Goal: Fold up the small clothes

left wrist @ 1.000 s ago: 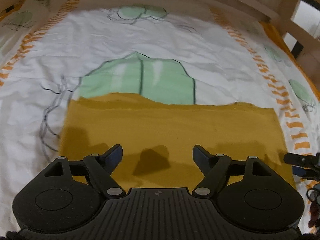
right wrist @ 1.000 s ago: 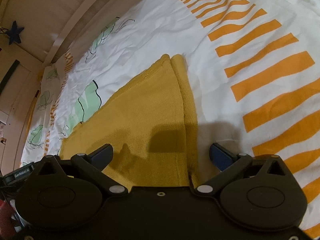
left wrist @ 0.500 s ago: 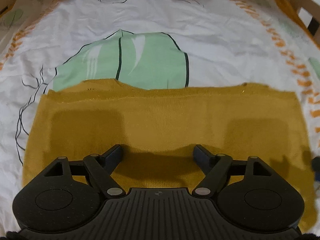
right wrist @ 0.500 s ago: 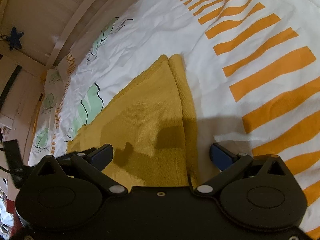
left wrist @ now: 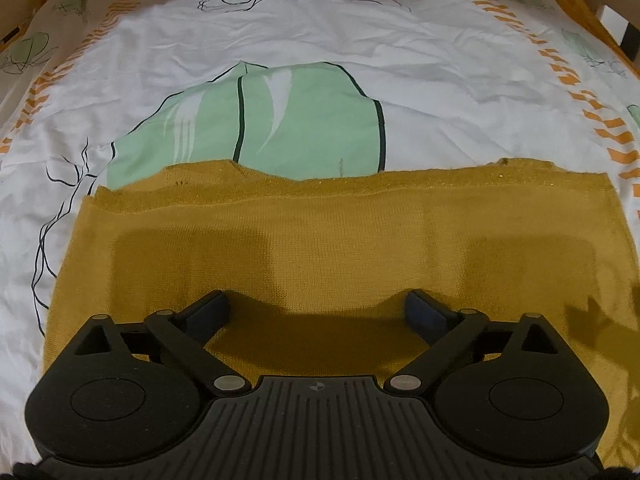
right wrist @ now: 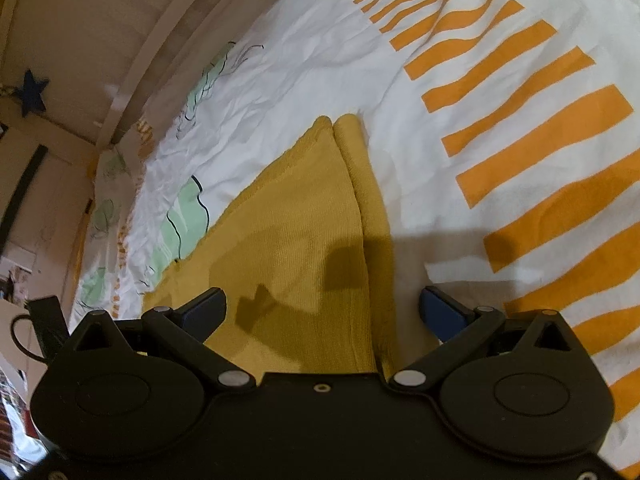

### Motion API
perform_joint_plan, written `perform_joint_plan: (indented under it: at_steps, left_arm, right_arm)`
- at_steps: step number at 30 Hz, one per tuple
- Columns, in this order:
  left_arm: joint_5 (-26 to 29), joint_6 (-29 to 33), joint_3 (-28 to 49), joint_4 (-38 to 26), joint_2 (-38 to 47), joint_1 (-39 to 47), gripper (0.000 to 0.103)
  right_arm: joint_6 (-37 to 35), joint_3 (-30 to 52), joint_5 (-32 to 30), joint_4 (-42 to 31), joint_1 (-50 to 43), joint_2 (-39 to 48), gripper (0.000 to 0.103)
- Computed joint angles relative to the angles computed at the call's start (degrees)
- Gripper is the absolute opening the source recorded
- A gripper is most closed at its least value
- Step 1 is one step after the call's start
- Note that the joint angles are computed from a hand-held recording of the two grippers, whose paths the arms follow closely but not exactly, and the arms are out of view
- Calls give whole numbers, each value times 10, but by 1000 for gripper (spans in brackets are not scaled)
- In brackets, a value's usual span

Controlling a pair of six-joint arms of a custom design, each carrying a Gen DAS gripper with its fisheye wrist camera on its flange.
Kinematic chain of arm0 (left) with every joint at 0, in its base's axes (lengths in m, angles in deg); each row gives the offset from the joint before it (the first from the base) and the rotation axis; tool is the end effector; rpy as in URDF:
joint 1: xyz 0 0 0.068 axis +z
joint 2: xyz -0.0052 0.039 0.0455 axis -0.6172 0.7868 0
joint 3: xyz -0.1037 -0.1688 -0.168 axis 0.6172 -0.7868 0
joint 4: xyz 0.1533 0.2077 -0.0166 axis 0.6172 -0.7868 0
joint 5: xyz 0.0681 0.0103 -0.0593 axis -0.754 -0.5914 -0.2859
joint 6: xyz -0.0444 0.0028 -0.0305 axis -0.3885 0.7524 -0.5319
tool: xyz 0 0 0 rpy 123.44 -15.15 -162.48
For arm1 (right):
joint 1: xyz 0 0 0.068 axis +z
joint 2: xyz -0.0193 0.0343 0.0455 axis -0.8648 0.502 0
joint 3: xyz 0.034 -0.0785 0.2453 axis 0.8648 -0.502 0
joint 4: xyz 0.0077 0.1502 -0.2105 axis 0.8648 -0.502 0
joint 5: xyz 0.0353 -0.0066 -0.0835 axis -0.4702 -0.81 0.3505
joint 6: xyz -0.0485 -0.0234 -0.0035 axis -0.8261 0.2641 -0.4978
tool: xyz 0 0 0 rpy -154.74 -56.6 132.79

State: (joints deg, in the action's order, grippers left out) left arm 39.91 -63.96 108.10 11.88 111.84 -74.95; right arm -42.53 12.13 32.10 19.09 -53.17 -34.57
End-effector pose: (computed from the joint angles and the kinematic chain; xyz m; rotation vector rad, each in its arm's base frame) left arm 0.1865 -0.1272 0.2175 0.1598 2.6240 0.0205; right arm 0.1563 0.0340 0.1650 0.4607 2.3983 0.9089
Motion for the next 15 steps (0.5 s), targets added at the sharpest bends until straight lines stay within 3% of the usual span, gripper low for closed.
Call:
perform_joint_plan:
  at_steps: [11, 15]
  left_arm:
    - [2, -7, -3, 10, 6, 4, 103]
    - [21, -8, 0, 5, 0, 17, 101]
  right_arm:
    - [38, -72, -87, 162, -57, 15, 103]
    - [45, -81, -108, 185, -74, 20, 103]
